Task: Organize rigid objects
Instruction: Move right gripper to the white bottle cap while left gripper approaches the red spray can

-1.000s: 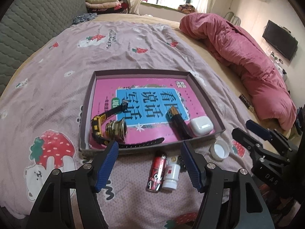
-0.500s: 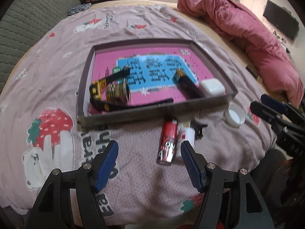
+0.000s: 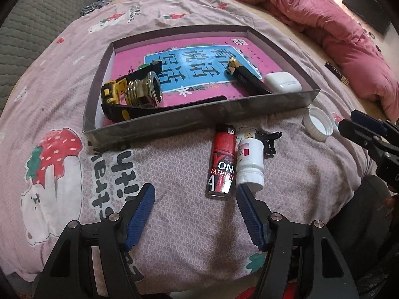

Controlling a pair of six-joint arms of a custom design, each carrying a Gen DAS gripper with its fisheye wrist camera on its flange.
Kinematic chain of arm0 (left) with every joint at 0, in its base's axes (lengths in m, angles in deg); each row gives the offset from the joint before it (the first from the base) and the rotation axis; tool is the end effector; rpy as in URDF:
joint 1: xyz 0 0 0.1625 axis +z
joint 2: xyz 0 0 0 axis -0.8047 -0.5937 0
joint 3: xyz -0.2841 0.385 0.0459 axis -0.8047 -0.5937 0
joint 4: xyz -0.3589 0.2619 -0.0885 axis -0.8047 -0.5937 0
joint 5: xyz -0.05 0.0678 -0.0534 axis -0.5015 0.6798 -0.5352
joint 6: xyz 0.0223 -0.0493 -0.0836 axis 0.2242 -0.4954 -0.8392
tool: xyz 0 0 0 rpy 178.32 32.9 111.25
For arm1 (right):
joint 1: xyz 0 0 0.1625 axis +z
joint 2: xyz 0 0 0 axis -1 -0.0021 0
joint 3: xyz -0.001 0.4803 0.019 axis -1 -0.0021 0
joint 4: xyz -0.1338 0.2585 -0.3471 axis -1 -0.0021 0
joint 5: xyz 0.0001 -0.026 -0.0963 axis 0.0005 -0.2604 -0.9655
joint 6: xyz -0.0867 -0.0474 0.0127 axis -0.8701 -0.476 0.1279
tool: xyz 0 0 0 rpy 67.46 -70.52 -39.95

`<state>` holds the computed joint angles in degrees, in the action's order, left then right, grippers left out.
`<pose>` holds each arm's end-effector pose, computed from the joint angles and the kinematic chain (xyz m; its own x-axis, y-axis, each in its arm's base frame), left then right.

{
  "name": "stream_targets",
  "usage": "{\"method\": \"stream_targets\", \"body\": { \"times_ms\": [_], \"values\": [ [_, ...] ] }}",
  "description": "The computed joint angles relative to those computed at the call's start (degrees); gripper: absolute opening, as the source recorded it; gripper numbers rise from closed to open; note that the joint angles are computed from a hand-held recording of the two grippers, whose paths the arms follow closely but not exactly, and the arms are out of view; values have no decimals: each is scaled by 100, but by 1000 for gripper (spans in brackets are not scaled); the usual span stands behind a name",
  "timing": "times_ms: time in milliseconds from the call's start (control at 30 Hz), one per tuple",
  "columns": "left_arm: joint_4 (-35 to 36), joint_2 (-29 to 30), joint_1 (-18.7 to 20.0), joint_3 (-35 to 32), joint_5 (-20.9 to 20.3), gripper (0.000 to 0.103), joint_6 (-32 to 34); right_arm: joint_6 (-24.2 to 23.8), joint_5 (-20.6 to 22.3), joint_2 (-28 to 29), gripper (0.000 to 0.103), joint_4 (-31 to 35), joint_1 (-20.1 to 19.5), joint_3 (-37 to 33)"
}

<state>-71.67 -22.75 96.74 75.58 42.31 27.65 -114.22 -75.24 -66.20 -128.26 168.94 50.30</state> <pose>-0.3614 -0.6244 -0.0884 -0.7486 -0.1169 -0.6526 0.2149 0.8884 -0.4057 -0.0189 -0.6672 0.3347 -0.6419 -0.4360 0.6307 -0.6748 0.7118 -0.1947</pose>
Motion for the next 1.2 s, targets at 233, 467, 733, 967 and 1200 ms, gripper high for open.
{"method": "stream_targets", "body": {
  "times_ms": [233, 467, 733, 967, 1200],
  "values": [
    [77, 83, 51, -99, 14, 70, 14, 51, -41, 25, 53, 50, -15, -28],
    [63, 184, 111, -229, 51, 70, 72, 52, -90, 74, 53, 50, -26, -57],
    [-171, 297, 192, -356, 109, 70, 326, 83, -128, 112, 53, 61, -45, -81],
    [-273, 294, 191, -281, 213, 69, 438, 111, -179, 192, 53, 96, -72, -157],
    [-323, 263, 223, -244, 227, 69, 394, 100, -207, 306, 53, 149, -126, -241]
  ]
}}
